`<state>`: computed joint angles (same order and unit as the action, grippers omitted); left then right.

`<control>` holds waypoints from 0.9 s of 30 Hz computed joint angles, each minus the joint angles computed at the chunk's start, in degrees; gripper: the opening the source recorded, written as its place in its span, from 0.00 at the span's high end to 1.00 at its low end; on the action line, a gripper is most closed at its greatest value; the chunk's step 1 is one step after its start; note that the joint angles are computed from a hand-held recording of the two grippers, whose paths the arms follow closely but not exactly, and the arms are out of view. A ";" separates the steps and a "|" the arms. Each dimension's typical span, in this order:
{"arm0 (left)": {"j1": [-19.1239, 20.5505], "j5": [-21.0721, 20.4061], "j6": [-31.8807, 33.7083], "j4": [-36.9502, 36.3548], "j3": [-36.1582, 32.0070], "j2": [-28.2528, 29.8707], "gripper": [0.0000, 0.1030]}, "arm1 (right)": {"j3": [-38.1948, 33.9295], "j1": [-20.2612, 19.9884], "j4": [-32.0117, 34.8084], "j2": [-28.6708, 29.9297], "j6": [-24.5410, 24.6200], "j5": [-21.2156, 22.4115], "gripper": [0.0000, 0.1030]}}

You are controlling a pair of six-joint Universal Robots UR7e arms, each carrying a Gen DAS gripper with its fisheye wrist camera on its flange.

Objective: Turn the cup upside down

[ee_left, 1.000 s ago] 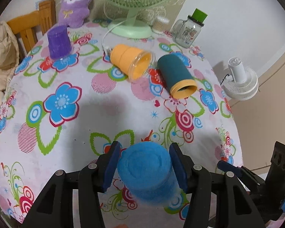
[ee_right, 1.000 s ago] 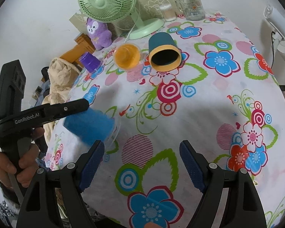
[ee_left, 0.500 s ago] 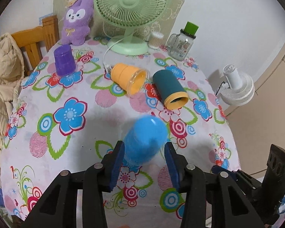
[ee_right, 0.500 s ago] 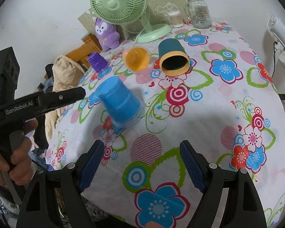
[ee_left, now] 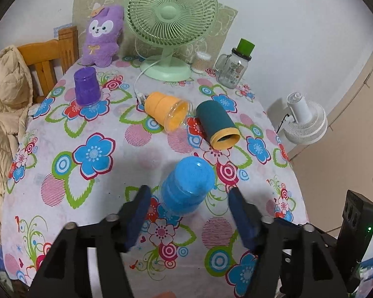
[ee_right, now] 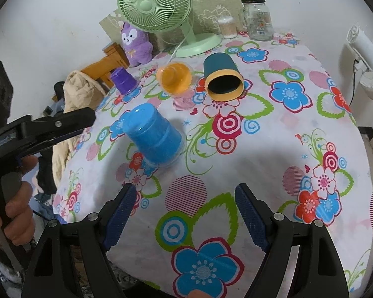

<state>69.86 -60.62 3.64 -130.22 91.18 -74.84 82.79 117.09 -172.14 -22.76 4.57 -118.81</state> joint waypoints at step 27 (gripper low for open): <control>0.21 2.58 7.64 -16.79 7.23 -5.46 0.06 | -11.14 5.20 -8.01 7.11 -11.33 -11.58 0.05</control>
<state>70.08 -58.04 11.28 -147.01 98.41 -80.30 71.64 122.29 -180.15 -15.65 -6.77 -130.39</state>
